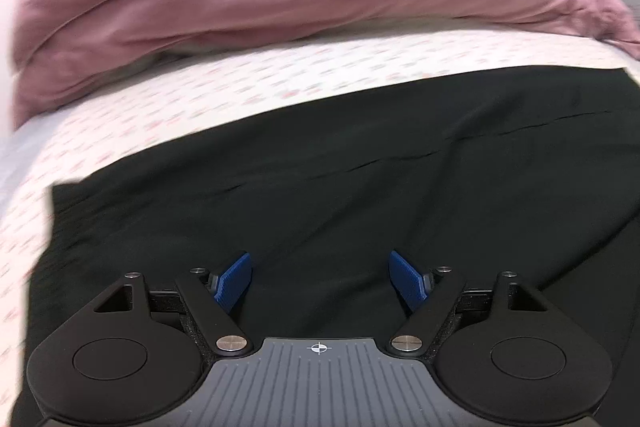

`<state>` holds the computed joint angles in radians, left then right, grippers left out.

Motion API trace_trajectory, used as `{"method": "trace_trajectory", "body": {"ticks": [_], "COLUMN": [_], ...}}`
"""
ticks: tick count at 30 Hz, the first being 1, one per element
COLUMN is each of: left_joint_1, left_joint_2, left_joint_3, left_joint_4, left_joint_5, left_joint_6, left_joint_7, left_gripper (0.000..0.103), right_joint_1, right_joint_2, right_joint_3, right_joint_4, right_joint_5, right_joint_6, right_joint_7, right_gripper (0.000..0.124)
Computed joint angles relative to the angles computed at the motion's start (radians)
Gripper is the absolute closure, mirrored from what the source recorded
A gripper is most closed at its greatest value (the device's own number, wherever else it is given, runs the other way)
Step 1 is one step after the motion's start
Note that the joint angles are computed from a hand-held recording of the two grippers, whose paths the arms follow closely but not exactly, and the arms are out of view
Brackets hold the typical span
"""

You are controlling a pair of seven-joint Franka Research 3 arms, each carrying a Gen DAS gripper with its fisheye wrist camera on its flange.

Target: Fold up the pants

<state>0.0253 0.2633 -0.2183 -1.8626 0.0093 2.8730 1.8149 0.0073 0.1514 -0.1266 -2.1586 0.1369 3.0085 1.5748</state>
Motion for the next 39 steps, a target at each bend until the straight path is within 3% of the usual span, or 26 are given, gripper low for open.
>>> {"method": "trace_trajectory", "body": {"ticks": [3,6,11,14,19,22,31,39], "left_joint_1": [-0.014,-0.005,0.030,0.032,0.030,0.020,0.012,0.003], "left_joint_2": [-0.035,-0.052,-0.064,-0.059,-0.039,0.001,0.148,0.356], "left_joint_3": [0.051,0.066,0.036,0.035,0.037,0.050,0.040,0.011], "left_joint_4": [-0.007,0.002,0.038,0.063,0.103,0.153,0.323,0.579], "left_joint_5": [0.067,0.087,-0.007,-0.035,-0.051,-0.013,0.036,0.059], "left_joint_6": [-0.042,-0.065,-0.121,-0.130,-0.139,-0.152,-0.200,-0.275], "left_joint_7": [-0.058,-0.076,0.016,0.060,0.105,0.101,0.100,0.162], "left_gripper": [0.025,0.026,0.026,0.026,0.025,0.025,0.025,0.025], "right_joint_1": [0.080,0.073,0.021,0.027,0.046,0.062,0.123,0.114], "right_joint_2": [-0.037,-0.065,-0.089,-0.068,-0.022,0.026,0.154,0.347], "right_joint_3": [-0.129,-0.132,-0.019,0.019,0.069,0.083,0.077,0.111], "right_joint_4": [0.006,0.007,0.012,0.067,0.154,0.226,0.398,0.655], "right_joint_5": [-0.293,-0.437,-0.289,-0.288,-0.157,-0.096,-0.080,-0.015], "right_joint_6": [-0.109,-0.142,-0.125,-0.150,-0.170,-0.191,-0.255,-0.311], "right_joint_7": [0.290,0.405,0.288,0.254,0.125,0.063,-0.022,-0.191], "right_gripper": [0.057,0.052,0.049,0.047,0.046,0.044,0.042,0.037]}}
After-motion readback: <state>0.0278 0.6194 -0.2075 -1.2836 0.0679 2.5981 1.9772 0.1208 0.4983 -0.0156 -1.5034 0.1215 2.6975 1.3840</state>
